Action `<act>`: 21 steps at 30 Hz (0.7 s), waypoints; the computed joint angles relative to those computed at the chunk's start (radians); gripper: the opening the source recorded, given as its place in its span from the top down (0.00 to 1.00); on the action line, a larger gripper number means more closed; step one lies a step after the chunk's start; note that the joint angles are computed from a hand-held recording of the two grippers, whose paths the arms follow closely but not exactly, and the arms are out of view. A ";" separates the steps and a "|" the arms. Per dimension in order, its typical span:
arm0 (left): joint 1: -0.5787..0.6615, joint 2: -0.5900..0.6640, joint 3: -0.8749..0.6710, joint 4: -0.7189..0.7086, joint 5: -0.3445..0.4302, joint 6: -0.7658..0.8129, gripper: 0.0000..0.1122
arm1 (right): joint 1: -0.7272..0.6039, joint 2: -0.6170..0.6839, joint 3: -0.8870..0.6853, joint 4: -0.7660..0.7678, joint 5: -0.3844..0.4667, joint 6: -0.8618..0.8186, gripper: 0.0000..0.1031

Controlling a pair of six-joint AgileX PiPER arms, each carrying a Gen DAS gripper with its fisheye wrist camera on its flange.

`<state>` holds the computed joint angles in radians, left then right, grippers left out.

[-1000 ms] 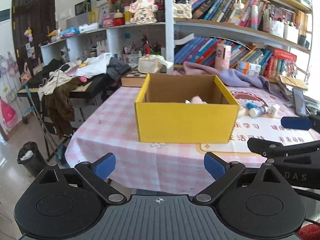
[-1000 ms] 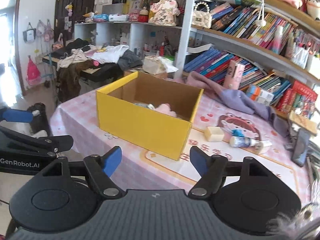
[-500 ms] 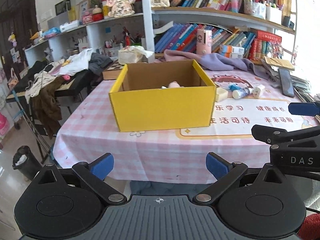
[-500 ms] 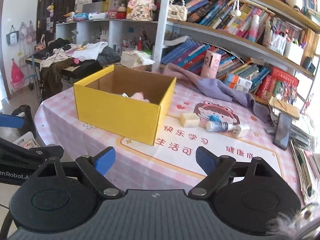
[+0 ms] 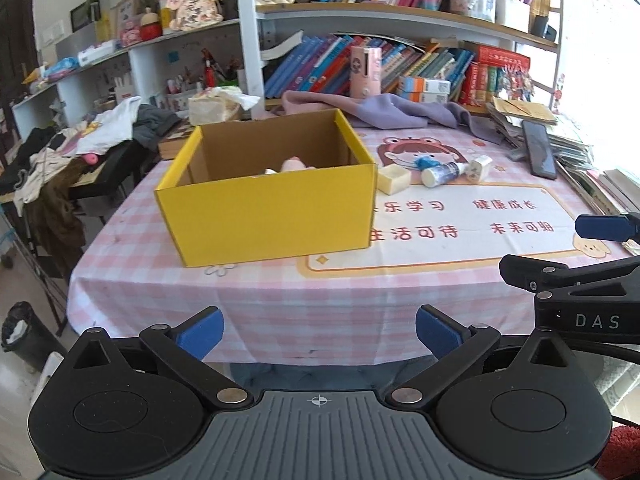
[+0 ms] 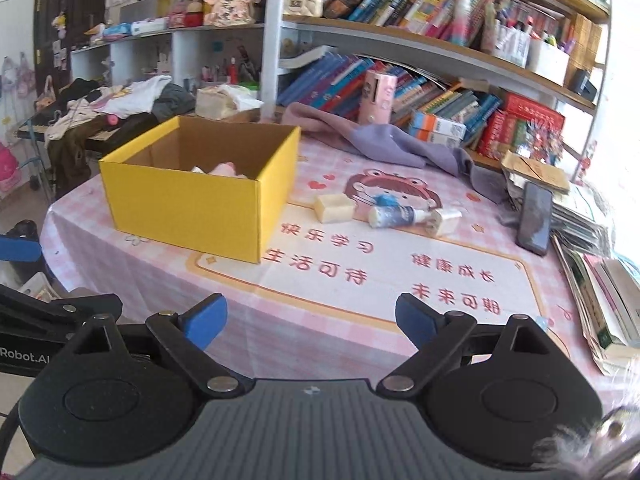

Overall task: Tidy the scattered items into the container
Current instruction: 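Reach the left tool to the white spray bottle while the right tool reaches the white paper roll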

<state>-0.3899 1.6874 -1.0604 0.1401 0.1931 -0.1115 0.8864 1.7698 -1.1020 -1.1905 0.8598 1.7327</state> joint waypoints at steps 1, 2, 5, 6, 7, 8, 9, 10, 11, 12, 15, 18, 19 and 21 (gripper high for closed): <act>-0.004 0.006 -0.006 -0.031 0.002 0.032 0.08 | -0.002 -0.005 0.008 0.004 0.003 0.002 0.11; -0.008 0.012 -0.012 -0.064 0.004 0.065 0.08 | -0.004 -0.010 0.016 0.007 0.009 0.006 0.11; -0.023 0.035 -0.039 -0.145 0.018 0.150 0.08 | -0.010 -0.025 0.041 0.020 0.022 0.019 0.11; -0.028 0.044 -0.050 -0.165 0.025 0.172 0.08 | -0.013 -0.030 0.049 0.026 0.029 0.023 0.11; -0.033 0.054 -0.063 -0.175 0.033 0.187 0.08 | -0.016 -0.035 0.056 0.031 0.035 0.026 0.11; -0.040 0.065 -0.077 -0.183 0.042 0.199 0.08 | -0.018 -0.040 0.064 0.035 0.041 0.031 0.11; -0.047 0.077 -0.092 -0.195 0.051 0.215 0.08 | -0.021 -0.046 0.071 0.039 0.049 0.036 0.11; -0.054 0.087 -0.106 -0.211 0.057 0.236 0.08 | -0.024 -0.052 0.080 0.041 0.056 0.042 0.11; -0.059 0.096 -0.118 -0.229 0.060 0.257 0.08 | -0.027 -0.058 0.088 0.043 0.062 0.048 0.11; -0.065 0.105 -0.129 -0.248 0.063 0.280 0.08 | -0.031 -0.064 0.096 0.045 0.067 0.054 0.11; -0.079 0.134 -0.168 -0.316 0.073 0.362 0.08 | -0.044 -0.080 0.118 0.052 0.083 0.072 0.11; -0.092 0.164 -0.210 -0.364 0.088 0.419 0.08 | -0.067 -0.095 0.135 0.057 0.086 0.082 0.11; -0.097 0.175 -0.225 -0.371 0.093 0.428 0.08 | -0.076 -0.099 0.140 0.057 0.085 0.084 0.11; -0.105 0.195 -0.254 -0.398 0.105 0.463 0.08 | -0.093 -0.101 0.144 0.055 0.078 0.083 0.11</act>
<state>-0.4954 1.8826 -1.3142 -0.2579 0.2976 0.3517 0.7938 1.6686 -0.9579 -1.1350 0.9376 1.8158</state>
